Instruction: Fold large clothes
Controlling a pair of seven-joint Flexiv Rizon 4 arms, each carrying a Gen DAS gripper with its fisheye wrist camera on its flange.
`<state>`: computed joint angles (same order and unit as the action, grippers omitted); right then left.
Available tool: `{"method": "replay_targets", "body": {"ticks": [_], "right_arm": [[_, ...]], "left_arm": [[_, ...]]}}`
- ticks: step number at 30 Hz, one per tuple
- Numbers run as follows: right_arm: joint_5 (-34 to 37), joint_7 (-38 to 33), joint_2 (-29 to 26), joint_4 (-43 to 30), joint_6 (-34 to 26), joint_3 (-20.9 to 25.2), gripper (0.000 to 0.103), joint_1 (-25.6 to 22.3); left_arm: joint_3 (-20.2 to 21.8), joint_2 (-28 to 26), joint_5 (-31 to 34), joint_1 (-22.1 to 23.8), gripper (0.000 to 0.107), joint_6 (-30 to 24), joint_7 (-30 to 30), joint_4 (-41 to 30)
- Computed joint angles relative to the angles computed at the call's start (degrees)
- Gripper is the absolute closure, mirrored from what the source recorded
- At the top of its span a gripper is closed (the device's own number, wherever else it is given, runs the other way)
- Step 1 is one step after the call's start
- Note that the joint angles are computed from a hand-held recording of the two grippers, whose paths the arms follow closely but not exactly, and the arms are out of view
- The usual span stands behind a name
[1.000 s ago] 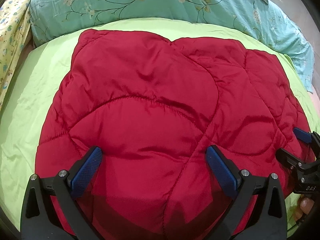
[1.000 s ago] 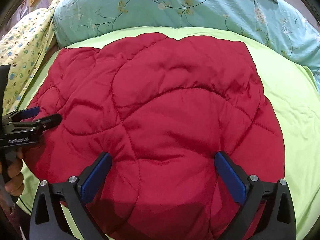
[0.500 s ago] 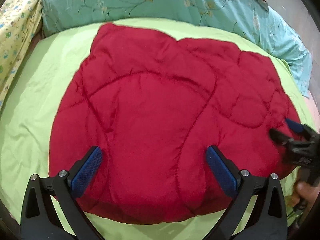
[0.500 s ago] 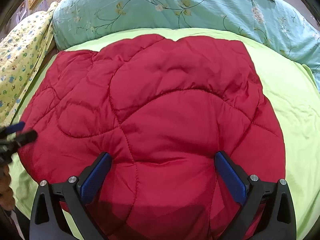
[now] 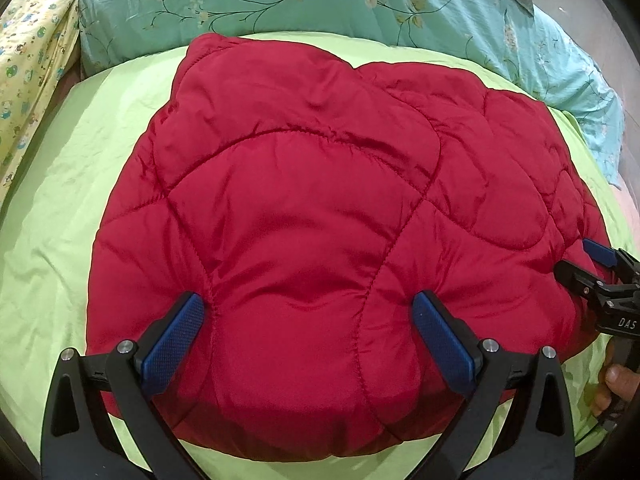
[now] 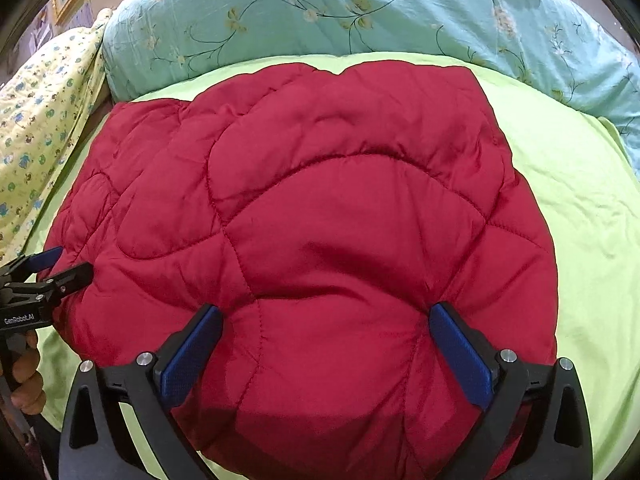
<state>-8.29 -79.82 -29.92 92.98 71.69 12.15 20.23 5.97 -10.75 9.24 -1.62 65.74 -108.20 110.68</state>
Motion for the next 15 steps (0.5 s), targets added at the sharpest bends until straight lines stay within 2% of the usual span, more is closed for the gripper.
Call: {"method": "replay_targets", "body": {"ticks": [4,7,15], "right_arm": [[0.2,0.9,1.0,0.9,0.1,-0.2,0.0,0.2],[-0.4,2.6,2.8,3.3,2.5,-1.2,0.001,0.8],[0.9,0.6,1.1,2.0,1.2,0.8,0.0,-0.9]], "left_arm": [[0.0,0.1,0.2,-0.1,0.004,-0.2,-0.2,0.1],[-0.1,0.1,0.1,-0.1,0.004,-0.2,-0.2,0.1],[0.1,0.6,1.8,-0.6,0.004,-2.6,-1.7,-1.0]]}}
